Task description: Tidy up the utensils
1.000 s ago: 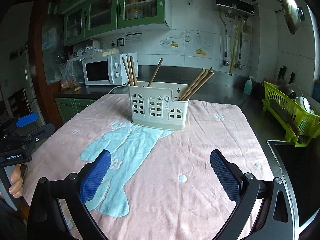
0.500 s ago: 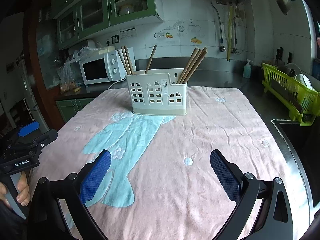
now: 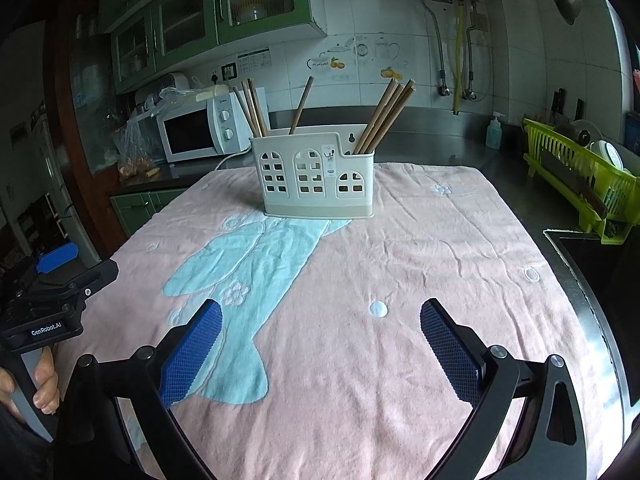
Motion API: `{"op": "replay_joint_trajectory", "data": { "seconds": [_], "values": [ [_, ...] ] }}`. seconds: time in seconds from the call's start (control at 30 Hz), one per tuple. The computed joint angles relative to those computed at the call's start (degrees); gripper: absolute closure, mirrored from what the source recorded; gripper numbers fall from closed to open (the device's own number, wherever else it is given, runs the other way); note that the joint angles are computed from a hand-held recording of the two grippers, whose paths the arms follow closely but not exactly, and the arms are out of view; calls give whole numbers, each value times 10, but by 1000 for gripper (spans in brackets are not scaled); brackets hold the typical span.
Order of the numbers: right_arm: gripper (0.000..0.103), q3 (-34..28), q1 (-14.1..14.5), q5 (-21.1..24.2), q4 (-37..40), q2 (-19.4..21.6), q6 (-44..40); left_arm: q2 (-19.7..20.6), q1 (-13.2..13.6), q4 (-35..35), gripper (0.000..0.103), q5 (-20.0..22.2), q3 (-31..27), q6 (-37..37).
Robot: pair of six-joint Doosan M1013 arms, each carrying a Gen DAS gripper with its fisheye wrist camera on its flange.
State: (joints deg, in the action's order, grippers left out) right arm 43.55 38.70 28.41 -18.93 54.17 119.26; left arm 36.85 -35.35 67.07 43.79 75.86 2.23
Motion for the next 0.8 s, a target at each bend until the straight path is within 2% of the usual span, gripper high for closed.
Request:
{"op": "replay_joint_trajectory", "data": {
  "seconds": [0.8],
  "values": [
    [7, 2, 2, 10, -38, -2, 22, 2, 1, -12, 5, 5, 0, -5]
  ]
}}
